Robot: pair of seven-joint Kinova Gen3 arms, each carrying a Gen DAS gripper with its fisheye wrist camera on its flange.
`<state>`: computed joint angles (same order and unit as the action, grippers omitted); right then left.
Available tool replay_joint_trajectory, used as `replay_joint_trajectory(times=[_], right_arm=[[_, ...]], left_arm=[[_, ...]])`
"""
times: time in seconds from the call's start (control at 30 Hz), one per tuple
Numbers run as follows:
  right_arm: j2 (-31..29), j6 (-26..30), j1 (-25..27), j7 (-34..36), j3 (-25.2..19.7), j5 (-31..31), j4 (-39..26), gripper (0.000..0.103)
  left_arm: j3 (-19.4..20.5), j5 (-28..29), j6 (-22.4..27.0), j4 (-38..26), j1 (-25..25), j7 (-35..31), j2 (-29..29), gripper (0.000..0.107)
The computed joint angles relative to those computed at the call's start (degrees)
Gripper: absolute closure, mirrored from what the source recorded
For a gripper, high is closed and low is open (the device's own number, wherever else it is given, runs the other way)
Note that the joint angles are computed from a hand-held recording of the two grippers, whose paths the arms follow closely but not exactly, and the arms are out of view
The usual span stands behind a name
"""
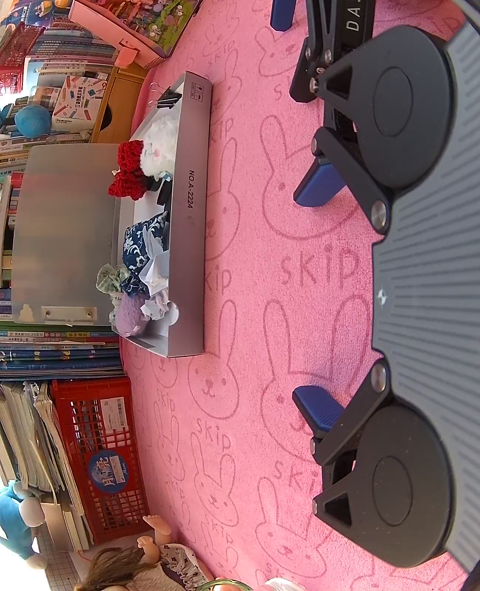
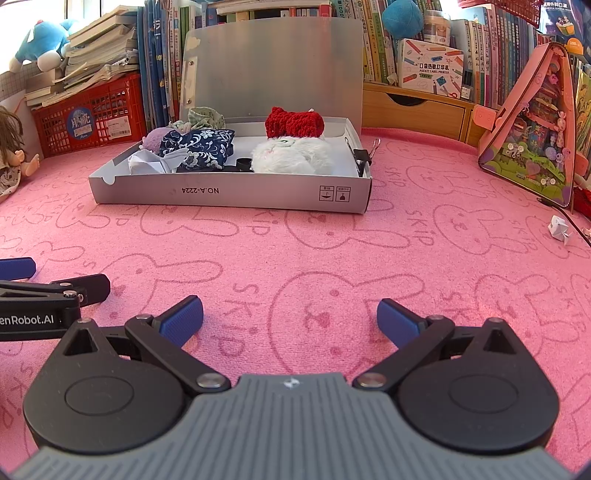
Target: Organize objects
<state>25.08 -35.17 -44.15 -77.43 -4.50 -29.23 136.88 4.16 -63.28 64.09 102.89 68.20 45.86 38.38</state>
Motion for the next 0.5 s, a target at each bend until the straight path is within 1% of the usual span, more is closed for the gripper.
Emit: replay_joint_trajectory(times=[0.5], right_arm=[[0.05,-0.04,0.12,-0.1,-0.09,0.14,0.0,0.0]], left_arm=[[0.02,-0.09,-0.07,0.01,-0.07,0.0,0.03,0.004]])
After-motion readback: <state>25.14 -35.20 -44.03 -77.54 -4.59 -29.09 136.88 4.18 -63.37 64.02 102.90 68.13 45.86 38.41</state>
